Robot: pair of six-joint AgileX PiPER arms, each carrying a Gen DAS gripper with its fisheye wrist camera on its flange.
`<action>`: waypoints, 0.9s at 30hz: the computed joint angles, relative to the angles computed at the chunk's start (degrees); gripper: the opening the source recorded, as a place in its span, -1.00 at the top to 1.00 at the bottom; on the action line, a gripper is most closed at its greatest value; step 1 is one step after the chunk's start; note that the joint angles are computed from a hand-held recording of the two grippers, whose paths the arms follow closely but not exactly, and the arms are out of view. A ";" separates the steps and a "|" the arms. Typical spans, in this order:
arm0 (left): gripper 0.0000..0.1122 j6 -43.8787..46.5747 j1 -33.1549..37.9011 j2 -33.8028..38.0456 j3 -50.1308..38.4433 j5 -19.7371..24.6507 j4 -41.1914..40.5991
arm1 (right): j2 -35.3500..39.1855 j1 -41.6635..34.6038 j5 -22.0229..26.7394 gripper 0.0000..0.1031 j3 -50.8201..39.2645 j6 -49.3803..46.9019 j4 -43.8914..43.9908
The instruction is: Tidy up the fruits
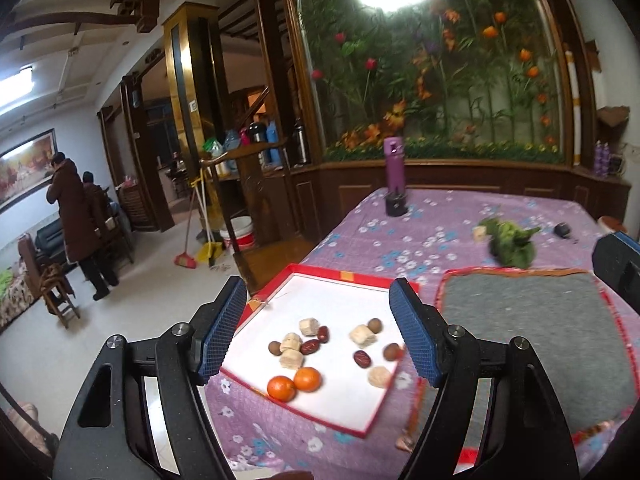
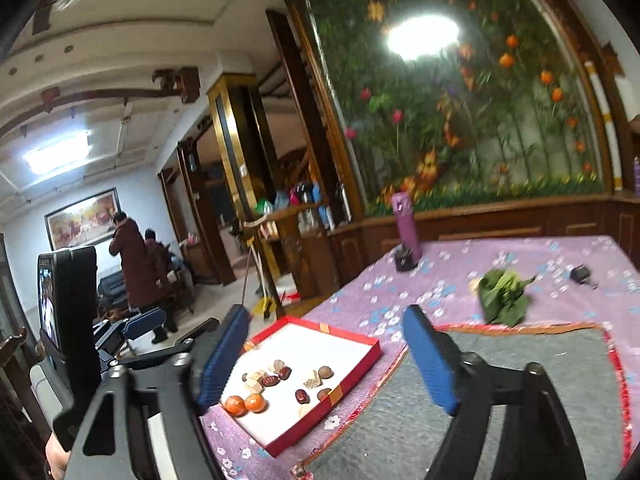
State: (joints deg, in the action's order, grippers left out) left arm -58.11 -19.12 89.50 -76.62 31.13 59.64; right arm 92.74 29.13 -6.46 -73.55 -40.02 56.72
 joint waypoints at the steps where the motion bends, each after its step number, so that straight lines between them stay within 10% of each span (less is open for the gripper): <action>1: -0.33 -0.07 -0.41 -1.26 0.78 0.15 -0.02 | -2.19 1.03 -1.81 -0.62 2.53 3.01 -2.86; 14: -0.56 -19.84 -4.22 -21.24 18.40 -0.55 15.33 | -13.47 23.57 -32.91 -0.91 13.71 -25.15 22.26; 27: -0.56 -23.81 -5.86 -22.34 21.30 1.46 19.51 | -12.72 25.78 -39.20 -0.92 12.05 -25.21 24.30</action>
